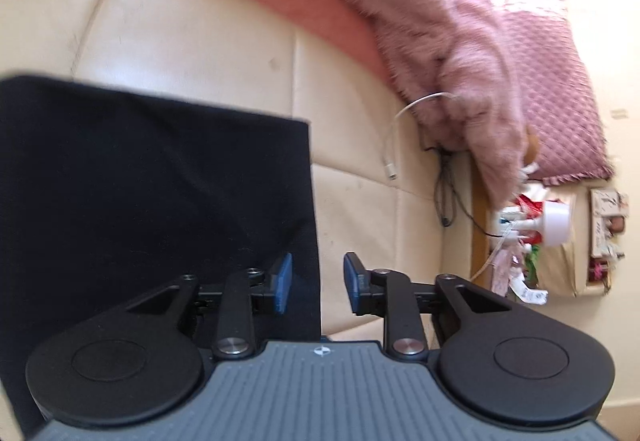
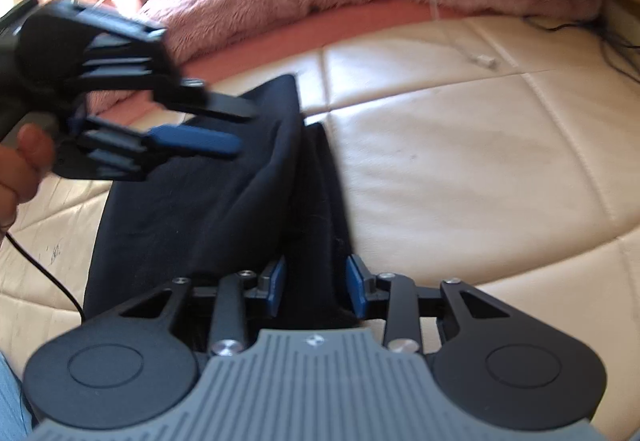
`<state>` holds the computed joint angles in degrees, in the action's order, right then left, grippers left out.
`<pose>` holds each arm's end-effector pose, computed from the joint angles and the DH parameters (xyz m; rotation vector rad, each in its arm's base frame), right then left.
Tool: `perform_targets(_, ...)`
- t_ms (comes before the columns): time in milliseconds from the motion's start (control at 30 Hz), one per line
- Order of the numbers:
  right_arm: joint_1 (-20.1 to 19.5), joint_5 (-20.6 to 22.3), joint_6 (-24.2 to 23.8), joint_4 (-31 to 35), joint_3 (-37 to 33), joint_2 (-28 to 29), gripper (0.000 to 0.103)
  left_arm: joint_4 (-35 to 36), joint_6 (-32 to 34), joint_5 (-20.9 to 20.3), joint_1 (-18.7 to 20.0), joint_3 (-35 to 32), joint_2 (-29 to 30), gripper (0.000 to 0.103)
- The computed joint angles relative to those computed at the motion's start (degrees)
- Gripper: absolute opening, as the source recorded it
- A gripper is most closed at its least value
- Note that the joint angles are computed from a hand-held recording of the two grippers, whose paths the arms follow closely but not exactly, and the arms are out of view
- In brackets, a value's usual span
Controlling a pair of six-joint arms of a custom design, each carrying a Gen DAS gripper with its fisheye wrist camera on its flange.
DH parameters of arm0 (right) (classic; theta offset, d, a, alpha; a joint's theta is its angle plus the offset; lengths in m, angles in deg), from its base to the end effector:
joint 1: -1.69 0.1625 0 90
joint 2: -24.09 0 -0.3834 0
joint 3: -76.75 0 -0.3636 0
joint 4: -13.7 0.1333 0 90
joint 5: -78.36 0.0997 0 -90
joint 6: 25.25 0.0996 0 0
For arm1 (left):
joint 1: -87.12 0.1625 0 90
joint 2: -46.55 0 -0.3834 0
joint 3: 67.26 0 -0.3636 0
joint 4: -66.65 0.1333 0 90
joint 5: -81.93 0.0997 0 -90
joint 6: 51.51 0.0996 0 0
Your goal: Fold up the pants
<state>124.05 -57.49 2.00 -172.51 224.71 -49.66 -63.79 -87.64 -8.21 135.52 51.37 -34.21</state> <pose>0.2260 -0.2411 0.1537 -0.0927 -2.4753 0.9353 -0.2010 -0.4268 0.2227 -0.1485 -3.1076 0.0520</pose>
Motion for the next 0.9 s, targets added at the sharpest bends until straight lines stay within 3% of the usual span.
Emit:
perform_targets(200, 4.0, -1.0, 5.7, -1.4, 1.4, -4.6, 0.031, 4.8, 6.7, 9.1, -1.4, 1.8, -10.6, 0.033)
perform_targets(300, 3.5, 0.3, 7.4, -2.1, 1.3, -4.7, 0.032, 8.6, 7.6, 12.2, -0.6, 2.3, -14.9, 0.033)
perform_targets(467, 0.6, 6.4, 8.8, -8.9, 2.3, -2.4, 0.031, 12.5, 8.2, 15.0, 1.2, 4.2, -19.5, 0.033)
perform_targets(533, 0.2, 5.8, 10.6, -5.8, 1.3, -1.8, 0.030, 13.4, 8.8, 14.6, 2.1, 4.8, -20.2, 0.033)
perform_targets(567, 0.2, 5.6, 11.1, -4.4, 0.9, -1.7, 0.025, 13.4, 8.8, 14.3, 2.5, 5.2, -20.8, 0.033)
perform_targets(600, 0.1, 5.8, 11.1, -4.1, 0.6, -1.6, 0.007, 13.0, 8.7, 14.2, 2.7, 5.5, -21.1, 0.033)
perform_targets(800, 7.5, 0.6, 8.5, -0.8, -4.8, -2.1, 0.003, 11.4, 11.3, 13.7, 2.7, 5.8, -21.8, 0.029)
perform_targets(900, 7.1, -3.6, 13.7, 8.8, -5.1, -3.9, 0.003, 10.0, 13.6, 14.4, 2.1, 6.9, -21.6, 0.027)
